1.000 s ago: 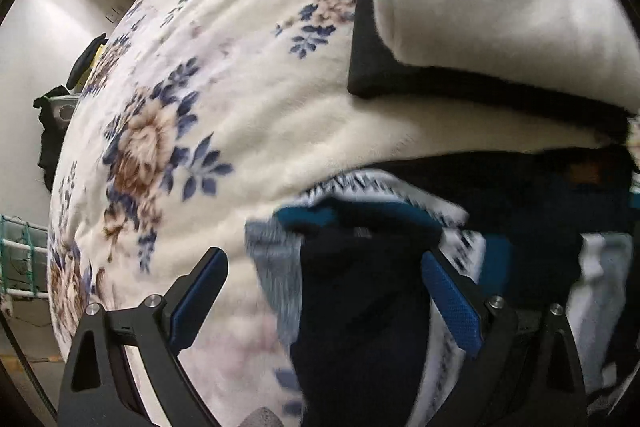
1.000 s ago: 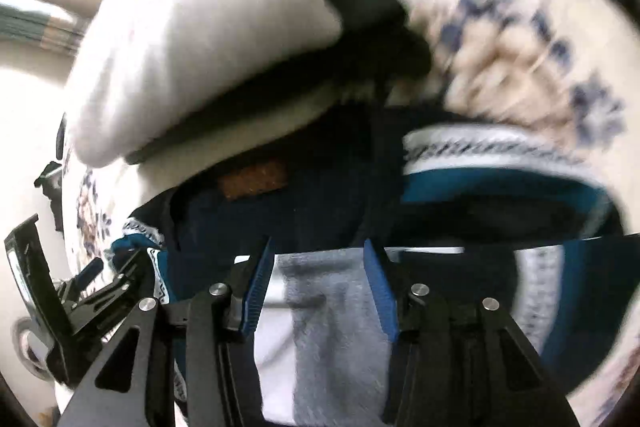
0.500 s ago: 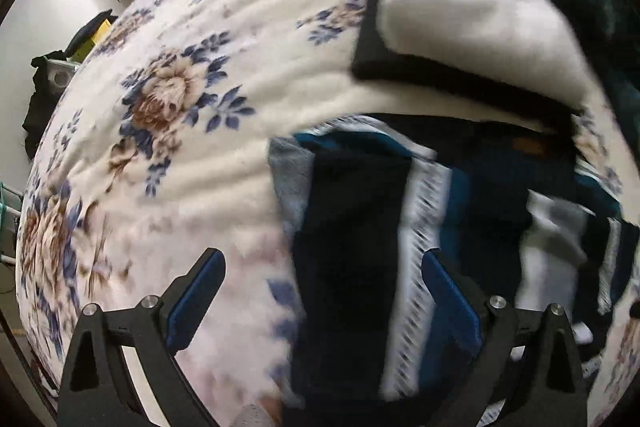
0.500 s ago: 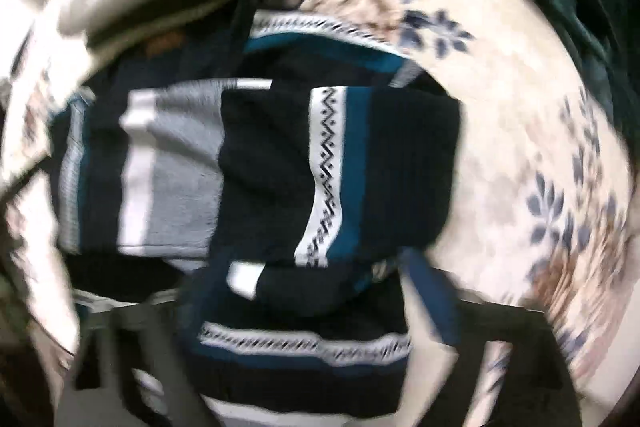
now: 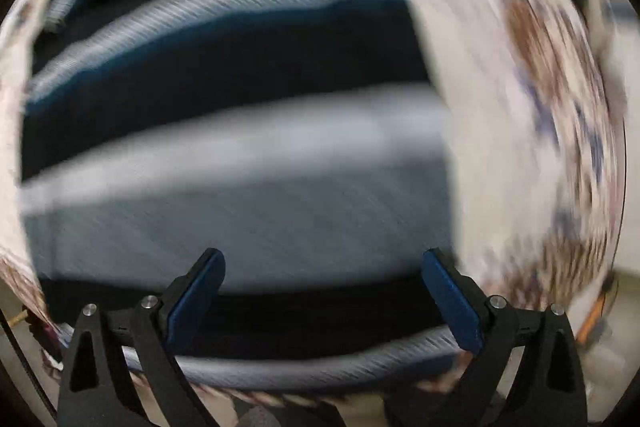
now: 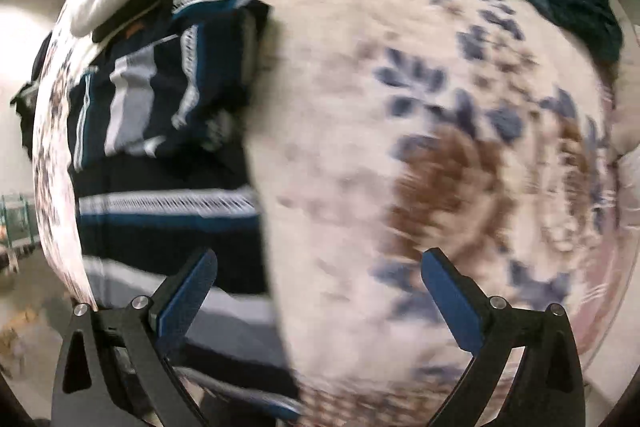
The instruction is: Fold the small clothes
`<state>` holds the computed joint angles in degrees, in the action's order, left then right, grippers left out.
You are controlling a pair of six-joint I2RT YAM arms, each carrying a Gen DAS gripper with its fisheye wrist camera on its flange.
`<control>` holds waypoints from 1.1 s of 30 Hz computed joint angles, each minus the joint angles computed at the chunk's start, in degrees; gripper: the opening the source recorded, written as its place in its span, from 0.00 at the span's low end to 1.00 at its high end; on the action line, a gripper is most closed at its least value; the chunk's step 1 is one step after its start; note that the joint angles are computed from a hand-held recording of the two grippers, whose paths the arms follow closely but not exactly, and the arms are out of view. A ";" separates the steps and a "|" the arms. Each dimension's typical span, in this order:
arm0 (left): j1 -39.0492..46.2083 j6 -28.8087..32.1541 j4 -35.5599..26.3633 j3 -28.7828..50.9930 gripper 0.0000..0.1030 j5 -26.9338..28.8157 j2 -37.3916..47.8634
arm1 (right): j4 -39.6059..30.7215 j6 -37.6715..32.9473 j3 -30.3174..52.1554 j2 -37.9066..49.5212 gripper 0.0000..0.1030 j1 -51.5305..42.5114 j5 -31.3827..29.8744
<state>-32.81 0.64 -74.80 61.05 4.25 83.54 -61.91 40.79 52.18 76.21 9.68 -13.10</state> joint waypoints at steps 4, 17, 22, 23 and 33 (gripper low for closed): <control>-17.11 -13.72 5.21 -8.15 0.98 0.73 0.92 | -5.99 -14.38 -2.88 -5.45 1.00 -13.14 -2.45; -15.60 -20.37 12.33 -11.84 0.06 -4.69 -9.02 | 33.28 -13.09 6.47 32.69 0.90 -18.24 -25.21; -9.27 -17.34 8.15 -10.00 0.05 -2.61 -14.71 | 45.21 -0.37 15.96 47.13 0.63 -17.13 -31.69; -8.17 -16.70 7.20 -9.06 0.05 -2.50 -15.32 | 45.43 1.26 17.47 48.79 0.48 -16.42 -31.16; 25.80 3.98 -8.74 5.07 0.05 4.21 -21.17 | 25.05 1.62 37.74 46.59 0.12 -7.79 -19.12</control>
